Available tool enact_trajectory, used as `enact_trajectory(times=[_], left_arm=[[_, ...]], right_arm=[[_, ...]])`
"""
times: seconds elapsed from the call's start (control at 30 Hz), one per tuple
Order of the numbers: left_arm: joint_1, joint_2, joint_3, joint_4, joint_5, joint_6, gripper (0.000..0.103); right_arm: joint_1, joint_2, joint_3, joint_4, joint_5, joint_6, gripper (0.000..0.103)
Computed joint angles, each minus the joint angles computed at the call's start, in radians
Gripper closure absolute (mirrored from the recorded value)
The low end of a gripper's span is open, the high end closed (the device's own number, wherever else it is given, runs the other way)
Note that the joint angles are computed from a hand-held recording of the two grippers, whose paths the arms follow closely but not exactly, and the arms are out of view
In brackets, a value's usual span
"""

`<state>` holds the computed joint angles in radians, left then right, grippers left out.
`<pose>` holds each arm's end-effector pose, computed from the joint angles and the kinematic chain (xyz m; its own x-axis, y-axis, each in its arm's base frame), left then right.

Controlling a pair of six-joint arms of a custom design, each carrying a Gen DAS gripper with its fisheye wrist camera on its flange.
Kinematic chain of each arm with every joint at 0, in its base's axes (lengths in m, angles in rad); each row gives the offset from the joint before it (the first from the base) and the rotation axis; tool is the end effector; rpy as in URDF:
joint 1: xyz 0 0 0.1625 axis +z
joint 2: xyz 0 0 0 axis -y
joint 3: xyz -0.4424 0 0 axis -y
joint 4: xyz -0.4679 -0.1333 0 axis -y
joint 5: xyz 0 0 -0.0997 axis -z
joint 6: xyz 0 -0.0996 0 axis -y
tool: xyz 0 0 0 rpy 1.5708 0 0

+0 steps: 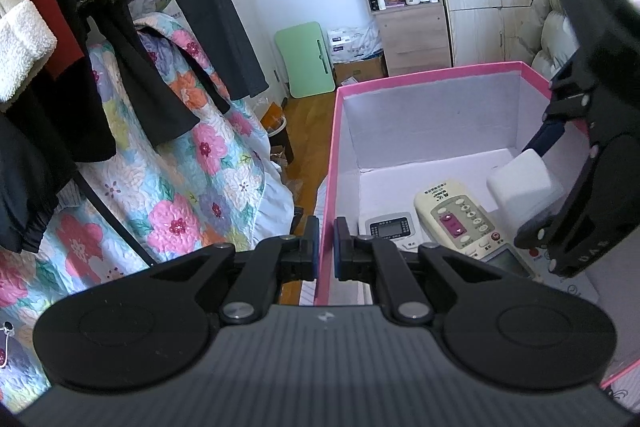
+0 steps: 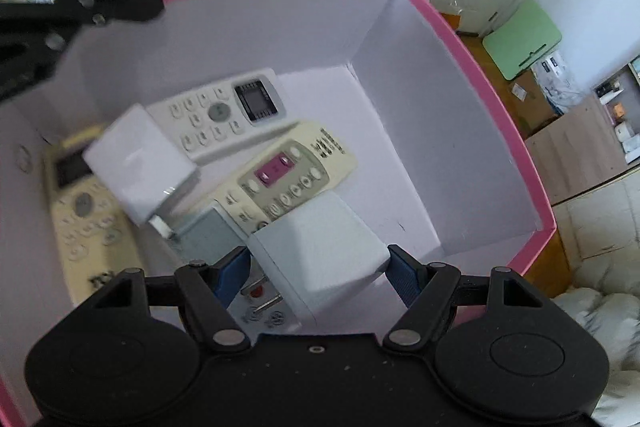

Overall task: Organize rigid objects
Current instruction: 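Carry the white charger over the pink box with the right tool, then lower the charger into the box corner and open the right tool, then grasp the cream rectangular block from the bed with the right tool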

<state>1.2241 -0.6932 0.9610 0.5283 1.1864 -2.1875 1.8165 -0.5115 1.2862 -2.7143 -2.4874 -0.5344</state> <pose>-0.1062 -0.7961 0.1857 -0.3577 0.5878 -0.7256 0.9244 0.3330 -0.1859 0.2557 -0.7967 0.0312 -0.4523 -0.3494 0.8206 -0.5313 0.8445 0.0668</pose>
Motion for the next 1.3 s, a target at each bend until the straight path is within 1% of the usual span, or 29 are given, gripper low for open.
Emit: enact_trajectory(times=[0.13, 0.2, 0.27, 0.37, 0.43, 0.53, 0.63, 0.7, 0.77, 0.87, 0.9, 0.93, 0.97, 1.0, 1.07, 1.13, 1.17, 1.2, 1.23, 1.3], left_arm=[[0.001, 0.002, -0.004, 0.006, 0.002, -0.005, 0.097], [0.001, 0.003, -0.007, 0.008, 0.001, -0.005, 0.097], [0.001, 0.002, -0.006, 0.008, 0.001, -0.007, 0.097], [0.001, 0.006, -0.012, 0.017, 0.002, -0.013, 0.097], [0.004, 0.018, -0.040, 0.051, 0.008, -0.039, 0.097], [0.008, 0.034, -0.076, 0.089, 0.016, -0.067, 0.097], [0.003, 0.025, -0.049, 0.055, -0.004, -0.032, 0.097], [-0.001, 0.019, -0.033, 0.033, -0.016, -0.020, 0.097], [-0.001, 0.020, -0.035, 0.037, -0.017, -0.024, 0.097], [-0.003, 0.026, -0.048, 0.053, -0.021, -0.040, 0.097], [-0.003, 0.024, -0.043, 0.047, -0.023, -0.038, 0.097], [-0.003, 0.022, -0.039, 0.041, -0.024, -0.037, 0.097], [-0.003, 0.020, -0.034, 0.037, -0.025, -0.036, 0.097], [-0.003, 0.019, -0.033, 0.035, -0.026, -0.037, 0.097], [-0.004, 0.023, -0.039, 0.041, -0.028, -0.046, 0.097], [-0.003, 0.030, -0.054, 0.059, -0.027, -0.057, 0.097], [-0.003, 0.035, -0.065, 0.072, -0.027, -0.063, 0.097], [-0.003, 0.041, -0.078, 0.085, -0.027, -0.069, 0.097], [-0.003, 0.046, -0.088, 0.096, -0.028, -0.077, 0.097], [-0.003, 0.049, -0.094, 0.103, -0.031, -0.088, 0.097]], right_arm=[[-0.001, 0.020, -0.025, -0.034, -0.017, 0.007, 0.024], [0.004, 0.018, -0.016, -0.090, -0.027, -0.012, 0.024], [0.010, 0.000, 0.014, -0.169, -0.017, -0.028, 0.024], [0.022, -0.053, 0.099, -0.325, 0.031, -0.036, 0.024], [0.031, -0.100, 0.174, -0.426, 0.060, -0.027, 0.024], [0.047, -0.169, 0.275, -0.481, 0.056, 0.032, 0.024], [0.054, -0.223, 0.359, -0.551, 0.044, 0.052, 0.024], [0.055, -0.259, 0.413, -0.563, 0.027, 0.107, 0.023], [0.060, -0.295, 0.465, -0.539, -0.006, 0.163, 0.023], [0.056, -0.333, 0.535, -0.513, -0.052, 0.208, 0.023], [0.050, -0.346, 0.556, -0.504, -0.055, 0.225, 0.023], [0.042, -0.360, 0.580, -0.510, -0.043, 0.230, 0.023], [0.034, -0.374, 0.607, -0.538, -0.021, 0.211, 0.023], [0.026, -0.381, 0.628, -0.576, -0.002, 0.173, 0.023], [0.012, -0.382, 0.650, -0.651, 0.013, 0.084, 0.023], [-0.010, -0.373, 0.659, -0.736, 0.035, -0.023, 0.021], [-0.019, -0.375, 0.661, -0.742, 0.045, -0.047, 0.021], [-0.033, -0.388, 0.666, -0.707, 0.057, -0.043, 0.021], [-0.057, -0.405, 0.664, -0.629, 0.076, -0.015, 0.021], [-0.092, -0.411, 0.652, -0.563, 0.100, 0.015, 0.022]])
